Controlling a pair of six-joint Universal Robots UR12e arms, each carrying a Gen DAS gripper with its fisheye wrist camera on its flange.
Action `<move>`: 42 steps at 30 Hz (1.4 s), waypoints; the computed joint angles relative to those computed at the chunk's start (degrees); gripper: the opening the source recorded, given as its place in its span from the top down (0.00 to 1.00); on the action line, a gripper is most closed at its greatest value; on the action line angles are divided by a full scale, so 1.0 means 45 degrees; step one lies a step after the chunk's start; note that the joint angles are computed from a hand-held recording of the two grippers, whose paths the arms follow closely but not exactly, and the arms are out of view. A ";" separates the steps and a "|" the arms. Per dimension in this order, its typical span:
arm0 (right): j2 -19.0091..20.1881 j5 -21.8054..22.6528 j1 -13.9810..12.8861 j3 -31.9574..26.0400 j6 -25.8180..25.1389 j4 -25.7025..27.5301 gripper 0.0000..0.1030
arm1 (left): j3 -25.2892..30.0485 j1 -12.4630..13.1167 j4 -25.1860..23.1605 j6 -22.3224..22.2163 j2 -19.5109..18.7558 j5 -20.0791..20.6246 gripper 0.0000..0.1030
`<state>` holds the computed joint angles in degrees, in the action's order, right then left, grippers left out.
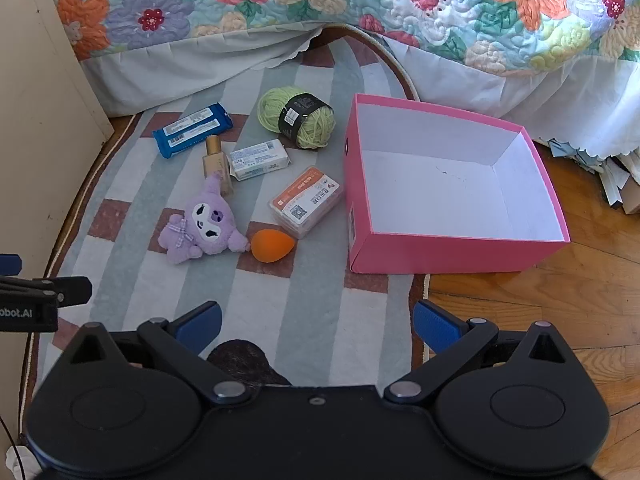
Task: Organize objects
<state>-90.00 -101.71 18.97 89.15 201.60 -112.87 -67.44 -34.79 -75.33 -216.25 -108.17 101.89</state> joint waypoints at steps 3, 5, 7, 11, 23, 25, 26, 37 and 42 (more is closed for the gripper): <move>-0.0007 0.0004 -0.0007 0.0005 0.0000 0.0007 0.00 | -0.0033 0.0005 0.0015 0.0014 0.0012 -0.0030 0.00; 0.0002 -0.0004 -0.0004 -0.0002 0.0004 0.0001 0.00 | -0.0052 0.0004 0.0034 0.0003 0.0016 -0.0044 0.00; 0.0003 -0.0001 -0.0010 -0.0006 0.0001 0.0011 0.00 | -0.0074 0.0003 0.0054 0.0007 0.0022 -0.0050 0.00; 0.0009 0.0002 -0.0010 -0.0013 0.0001 0.0016 0.00 | -0.0074 0.0006 0.0055 0.0021 0.0022 -0.0062 0.00; 0.0006 0.0044 -0.0031 -0.0009 -0.0037 0.0033 0.00 | -0.0345 0.0133 0.0442 0.1615 0.0167 -0.0629 0.00; -0.0019 0.0057 -0.0044 0.0032 -0.0044 0.0030 0.00 | -0.0345 0.0133 0.0447 0.1613 0.0167 -0.0625 0.00; -0.0029 0.0060 -0.0046 0.0045 -0.0032 0.0049 0.00 | -0.0342 0.0134 0.0446 0.1617 0.0166 -0.0624 0.00; -0.0014 0.0119 -0.0081 0.0075 -0.0255 0.0152 0.00 | -0.0429 0.0107 0.0600 0.1673 0.0183 -0.0490 0.00; -0.0163 0.0189 -0.0144 0.0393 -0.1369 -0.0973 0.00 | -0.0610 0.0184 0.1036 0.1931 0.0222 0.0023 0.00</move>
<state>-90.73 -100.86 18.32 90.92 195.43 -117.25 -70.19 -33.97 -70.67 -207.56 -107.17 101.99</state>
